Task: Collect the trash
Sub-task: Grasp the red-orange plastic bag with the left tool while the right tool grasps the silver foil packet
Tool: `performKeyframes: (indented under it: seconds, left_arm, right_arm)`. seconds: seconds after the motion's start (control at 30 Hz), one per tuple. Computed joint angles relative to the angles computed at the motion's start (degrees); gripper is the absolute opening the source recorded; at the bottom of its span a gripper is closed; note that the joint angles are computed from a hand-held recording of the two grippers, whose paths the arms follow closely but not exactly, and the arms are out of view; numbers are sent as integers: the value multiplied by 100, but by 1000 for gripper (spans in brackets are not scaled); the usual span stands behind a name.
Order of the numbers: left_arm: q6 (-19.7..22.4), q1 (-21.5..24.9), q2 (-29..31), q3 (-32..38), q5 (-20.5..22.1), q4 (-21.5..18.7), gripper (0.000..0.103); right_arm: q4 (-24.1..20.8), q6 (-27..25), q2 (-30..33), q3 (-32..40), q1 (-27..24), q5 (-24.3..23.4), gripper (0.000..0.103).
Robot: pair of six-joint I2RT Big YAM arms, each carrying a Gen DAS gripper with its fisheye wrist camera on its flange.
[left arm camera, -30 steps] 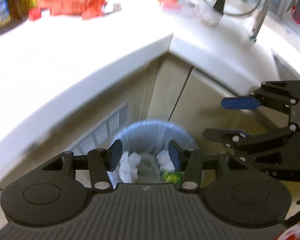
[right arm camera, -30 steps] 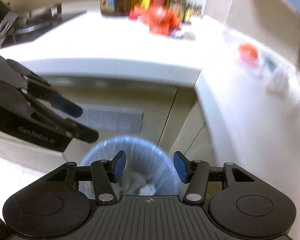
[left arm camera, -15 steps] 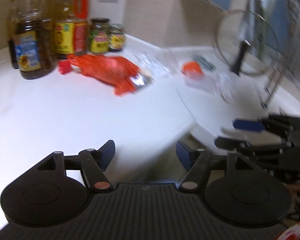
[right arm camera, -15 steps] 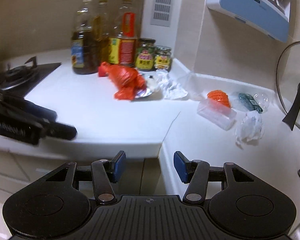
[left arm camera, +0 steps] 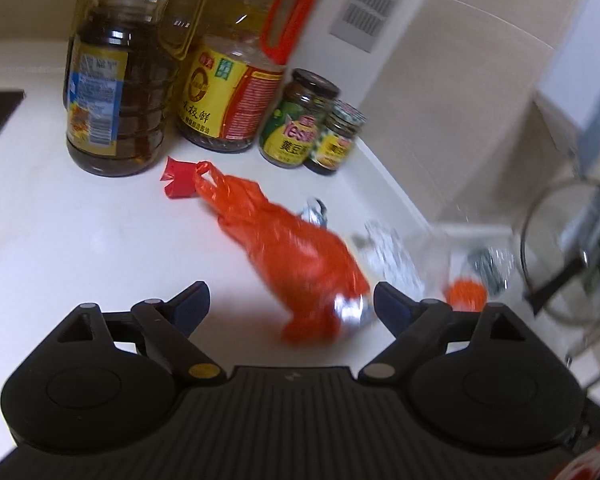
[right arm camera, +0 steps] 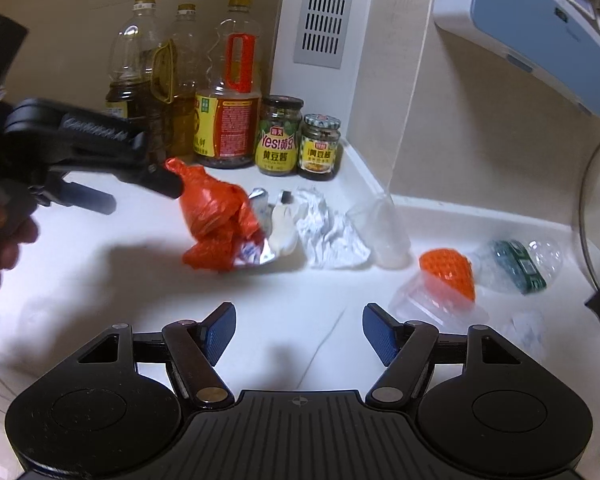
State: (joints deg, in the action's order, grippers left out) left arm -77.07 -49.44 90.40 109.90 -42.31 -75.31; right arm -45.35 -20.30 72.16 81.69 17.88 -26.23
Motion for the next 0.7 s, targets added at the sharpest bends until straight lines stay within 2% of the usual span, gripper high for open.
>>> performKeyframes:
  seconds: [0.2, 0.3, 0.37, 0.4, 0.47, 0.6, 0.7]
  left_arm:
    - [-304, 500, -20, -378, 530, 829, 88]
    - [-373, 651, 66, -397, 768, 970, 88]
    - [-341, 714, 105, -404, 873, 1059, 84]
    - [-327, 736, 112, -410, 908, 1085, 81]
    - [-268, 776, 123, -411, 1009, 1097, 63]
    - [-2, 780, 105, -361, 1105, 938, 55]
    - [159, 694, -56, -429, 995, 748, 53]
  right_arm:
    - [-18, 97, 343, 269, -13, 6, 70]
    - [-76, 120, 423, 337, -44, -23, 70]
    - [-103, 110, 463, 363, -52, -30, 70]
    - [-109, 100, 480, 372, -53, -23, 70]
    - [-124, 122, 511, 389, -53, -22, 70]
    - [-175, 202, 573, 453, -19, -109, 70]
    - [-177, 306, 637, 551, 57, -289, 70]
